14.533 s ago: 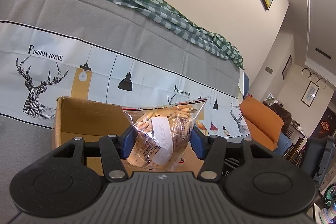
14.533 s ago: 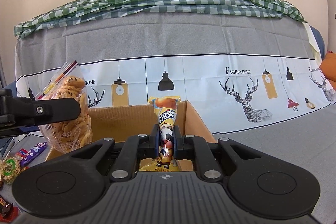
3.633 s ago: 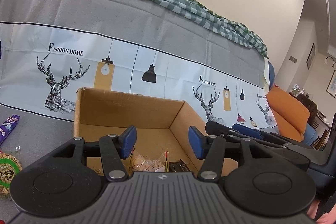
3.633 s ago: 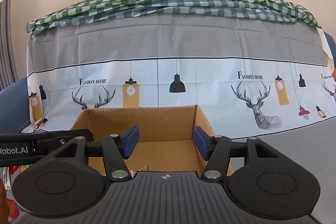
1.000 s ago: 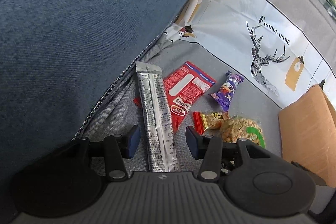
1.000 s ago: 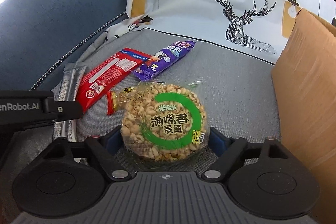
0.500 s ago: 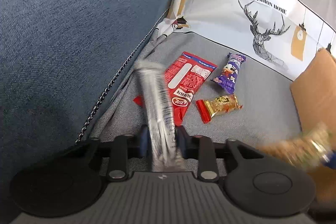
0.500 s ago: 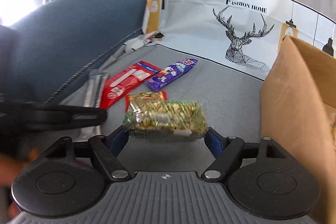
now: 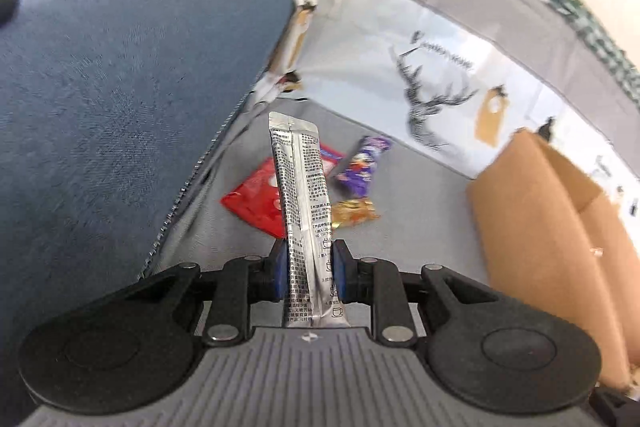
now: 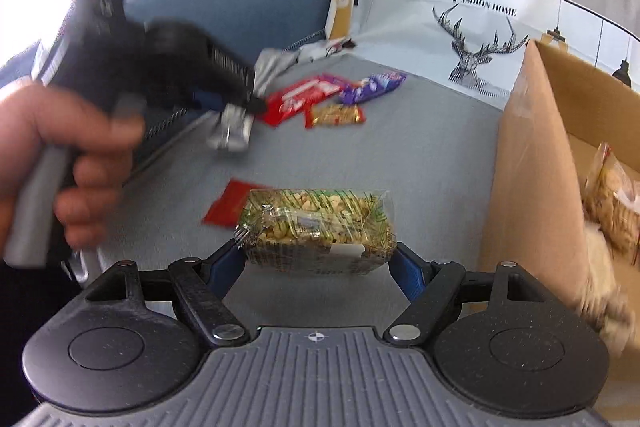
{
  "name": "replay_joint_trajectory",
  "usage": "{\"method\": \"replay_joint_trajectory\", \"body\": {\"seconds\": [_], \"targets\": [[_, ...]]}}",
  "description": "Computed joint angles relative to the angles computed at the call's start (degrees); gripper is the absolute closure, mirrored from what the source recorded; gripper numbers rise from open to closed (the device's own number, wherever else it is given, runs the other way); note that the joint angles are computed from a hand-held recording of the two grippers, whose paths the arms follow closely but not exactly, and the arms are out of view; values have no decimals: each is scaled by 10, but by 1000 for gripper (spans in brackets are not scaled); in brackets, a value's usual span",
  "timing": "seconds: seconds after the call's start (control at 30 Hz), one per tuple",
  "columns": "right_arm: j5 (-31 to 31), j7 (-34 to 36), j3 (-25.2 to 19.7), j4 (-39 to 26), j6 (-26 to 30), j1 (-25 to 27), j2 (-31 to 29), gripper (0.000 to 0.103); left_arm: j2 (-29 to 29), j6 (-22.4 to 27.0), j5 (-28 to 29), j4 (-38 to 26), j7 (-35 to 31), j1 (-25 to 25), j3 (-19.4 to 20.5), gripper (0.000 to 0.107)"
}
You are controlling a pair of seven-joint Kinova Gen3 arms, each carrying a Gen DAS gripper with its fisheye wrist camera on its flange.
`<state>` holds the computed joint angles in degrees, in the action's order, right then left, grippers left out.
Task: Organize snacks
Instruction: 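Hold the silver stick pack in the left tool while the right tool regrips the peanut cake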
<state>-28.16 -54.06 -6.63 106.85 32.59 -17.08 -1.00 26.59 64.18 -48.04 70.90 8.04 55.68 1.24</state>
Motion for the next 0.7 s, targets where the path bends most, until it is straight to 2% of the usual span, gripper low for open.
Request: {"method": "replay_joint_trajectory", "body": {"seconds": [0.2, 0.37, 0.43, 0.7], "targets": [[6, -9, 2, 19, 1, -3, -16, 23, -19, -8, -7, 4, 15, 30, 16, 83], [34, -25, -1, 29, -10, -10, -19, 23, -23, -31, 0, 25, 79, 52, 23, 83], [42, -31, 0, 30, -10, -12, -18, 23, -10, -14, 21, 6, 64, 44, 41, 83], [71, -56, -2, 29, 2, -13, -15, 23, 25, 50, 108, -62, -14, 46, 37, 82]]}}
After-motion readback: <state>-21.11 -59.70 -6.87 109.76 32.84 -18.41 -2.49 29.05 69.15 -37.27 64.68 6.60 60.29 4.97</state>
